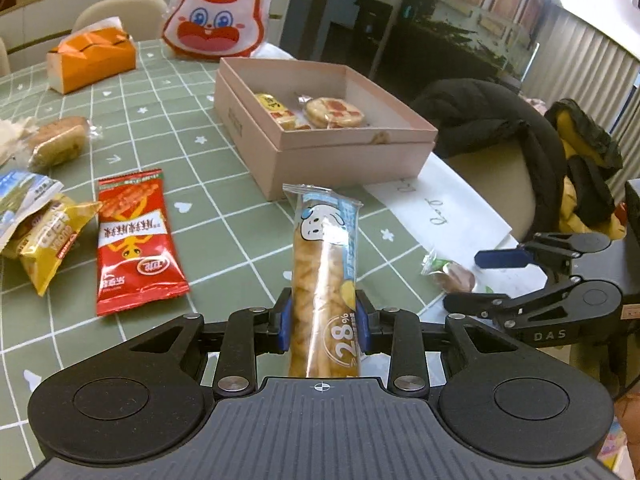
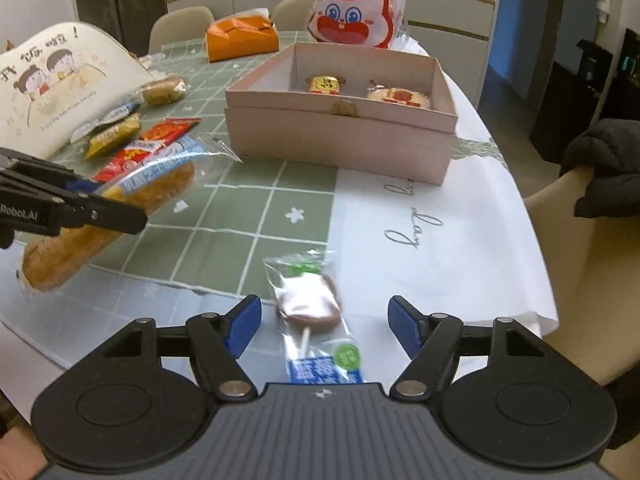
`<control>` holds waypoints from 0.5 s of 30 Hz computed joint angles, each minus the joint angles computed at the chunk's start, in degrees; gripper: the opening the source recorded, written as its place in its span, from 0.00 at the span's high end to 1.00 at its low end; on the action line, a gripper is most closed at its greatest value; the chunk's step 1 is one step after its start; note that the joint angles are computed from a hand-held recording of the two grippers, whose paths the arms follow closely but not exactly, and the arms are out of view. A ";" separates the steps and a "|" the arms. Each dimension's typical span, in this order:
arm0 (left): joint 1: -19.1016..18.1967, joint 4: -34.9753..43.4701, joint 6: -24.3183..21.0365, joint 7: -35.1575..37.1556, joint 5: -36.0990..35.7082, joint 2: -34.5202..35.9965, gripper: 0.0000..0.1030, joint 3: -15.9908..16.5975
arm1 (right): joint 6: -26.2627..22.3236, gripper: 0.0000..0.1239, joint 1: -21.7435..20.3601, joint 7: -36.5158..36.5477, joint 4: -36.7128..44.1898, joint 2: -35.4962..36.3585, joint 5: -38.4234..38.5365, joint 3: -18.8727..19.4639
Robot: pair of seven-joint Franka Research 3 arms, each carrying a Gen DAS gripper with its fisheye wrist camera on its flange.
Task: Organize snacks
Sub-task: 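Carry lollipop with right tool while left tool carries bread stick, release both into pink box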
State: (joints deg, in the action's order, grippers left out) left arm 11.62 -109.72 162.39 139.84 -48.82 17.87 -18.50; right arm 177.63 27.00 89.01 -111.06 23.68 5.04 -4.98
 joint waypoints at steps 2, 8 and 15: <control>0.04 0.30 -0.01 0.01 -0.19 0.30 0.66 -0.07 | -0.59 0.48 -1.98 -1.58 1.29 0.87 1.63 2.36; 0.67 -1.20 -1.39 2.41 -2.06 -1.18 0.66 -0.38 | 0.06 0.71 -0.35 -2.61 0.47 0.29 -0.57 1.29; 2.72 3.69 -2.18 21.42 -24.90 -3.54 0.66 -2.75 | 4.24 0.71 -10.14 -8.98 -0.74 -3.78 6.34 12.28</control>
